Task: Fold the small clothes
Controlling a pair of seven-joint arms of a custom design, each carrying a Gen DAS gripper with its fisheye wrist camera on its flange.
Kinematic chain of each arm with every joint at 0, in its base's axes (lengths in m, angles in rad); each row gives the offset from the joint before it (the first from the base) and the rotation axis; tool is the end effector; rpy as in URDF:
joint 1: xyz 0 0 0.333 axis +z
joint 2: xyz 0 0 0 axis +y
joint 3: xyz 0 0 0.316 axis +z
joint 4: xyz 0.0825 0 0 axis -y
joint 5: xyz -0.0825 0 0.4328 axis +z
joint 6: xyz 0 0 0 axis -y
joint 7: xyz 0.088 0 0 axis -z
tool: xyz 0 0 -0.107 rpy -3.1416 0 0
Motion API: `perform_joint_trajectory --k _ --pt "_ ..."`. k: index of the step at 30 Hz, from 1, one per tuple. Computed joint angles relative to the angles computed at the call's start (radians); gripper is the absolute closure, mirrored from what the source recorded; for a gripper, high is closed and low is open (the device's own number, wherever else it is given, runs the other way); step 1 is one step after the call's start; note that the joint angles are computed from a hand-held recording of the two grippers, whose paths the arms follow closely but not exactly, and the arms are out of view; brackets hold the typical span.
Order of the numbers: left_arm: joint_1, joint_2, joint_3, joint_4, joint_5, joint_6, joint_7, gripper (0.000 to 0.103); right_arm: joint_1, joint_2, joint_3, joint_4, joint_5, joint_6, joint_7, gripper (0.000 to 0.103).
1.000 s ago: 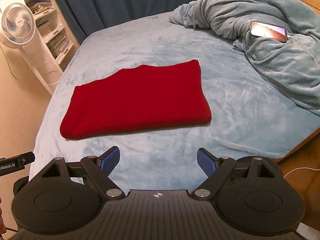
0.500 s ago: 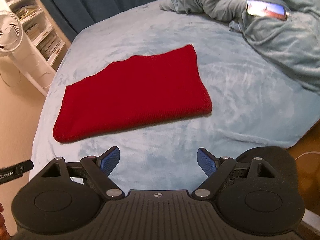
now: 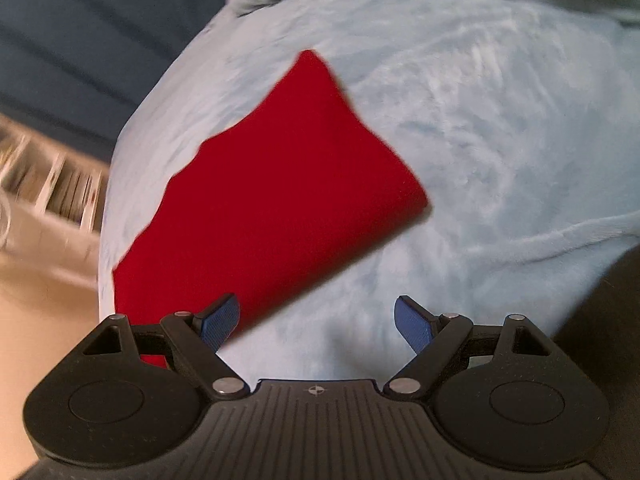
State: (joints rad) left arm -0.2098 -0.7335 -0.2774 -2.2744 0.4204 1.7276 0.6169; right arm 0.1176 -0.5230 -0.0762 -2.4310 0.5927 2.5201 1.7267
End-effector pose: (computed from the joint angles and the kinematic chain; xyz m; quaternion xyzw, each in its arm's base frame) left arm 0.3509 -0.1752 0.6319 -0.8154 0.4904 -0.0502 0.3034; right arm 0.4826 0.0117 0.5432 -0.4731 0.7953 0.0157 0.3788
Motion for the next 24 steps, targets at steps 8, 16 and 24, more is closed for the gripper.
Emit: perform_joint_trajectory --k 8,16,24 --pt "0.042 0.025 0.037 -0.015 0.002 0.011 -0.01 0.0 0.007 0.252 -0.021 0.105 0.157 0.129 0.105 0.023" --pt "0.067 0.052 0.051 -0.038 0.008 0.036 -0.008 0.0 0.043 0.248 -0.057 0.117 0.508 0.157 -0.214 0.086" --pt "0.124 0.14 0.069 -0.063 0.063 0.103 -0.034 0.0 -0.011 0.297 -0.014 0.135 0.351 0.142 -0.08 0.086"
